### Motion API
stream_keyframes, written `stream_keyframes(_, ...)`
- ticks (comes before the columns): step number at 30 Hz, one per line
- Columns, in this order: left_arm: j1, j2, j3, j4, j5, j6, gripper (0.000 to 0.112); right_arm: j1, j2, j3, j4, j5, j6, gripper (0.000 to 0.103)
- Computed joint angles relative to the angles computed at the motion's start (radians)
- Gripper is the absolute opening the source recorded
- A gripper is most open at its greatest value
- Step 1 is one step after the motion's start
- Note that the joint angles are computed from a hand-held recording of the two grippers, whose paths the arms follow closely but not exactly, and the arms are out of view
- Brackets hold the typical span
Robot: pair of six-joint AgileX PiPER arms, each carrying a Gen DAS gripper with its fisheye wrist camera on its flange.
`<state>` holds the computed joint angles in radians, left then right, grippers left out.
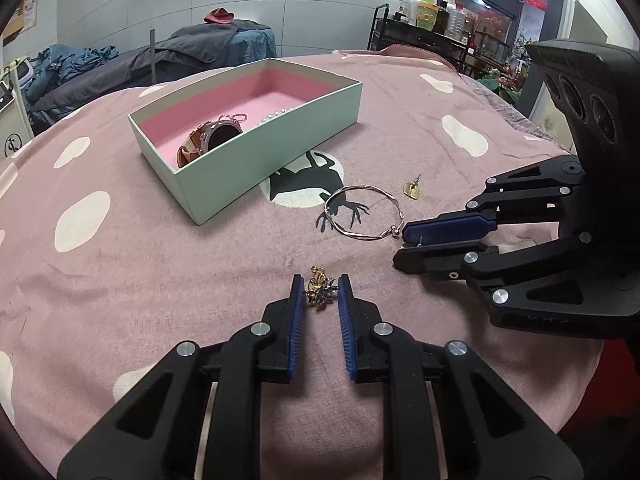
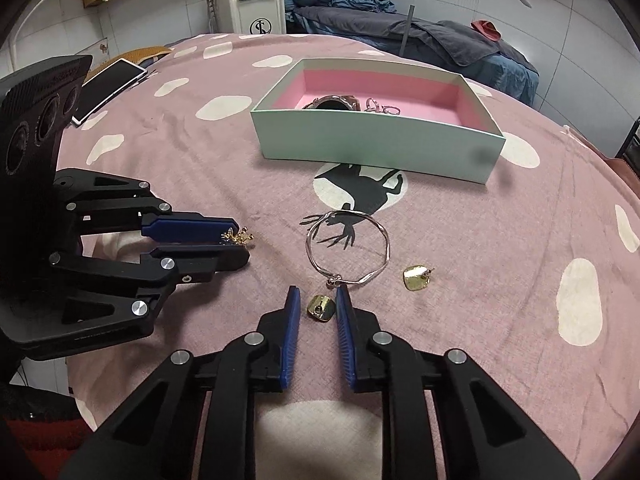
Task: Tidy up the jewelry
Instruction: 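Grasp a gold flower charm with the left tool while the right tool grasps a gold charm, then carry both charms into the pink box and open both tools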
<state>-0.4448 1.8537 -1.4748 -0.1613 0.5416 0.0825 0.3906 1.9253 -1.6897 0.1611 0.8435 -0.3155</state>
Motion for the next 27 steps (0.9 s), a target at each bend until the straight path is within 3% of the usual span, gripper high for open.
stream_keyframes(18, 0.013, -0.077, 0.047, -0.067, -0.044, 0.064, 0.017, -0.005, -0.085, 0.088, 0.012, -0.068, 0.005, 0.011)
stream_keyframes(27, 0.066, -0.006, -0.155, -0.098, 0.073, 0.114, 0.017, -0.055, -0.039, -0.092, 0.087, 0.014, 0.010, 0.011)
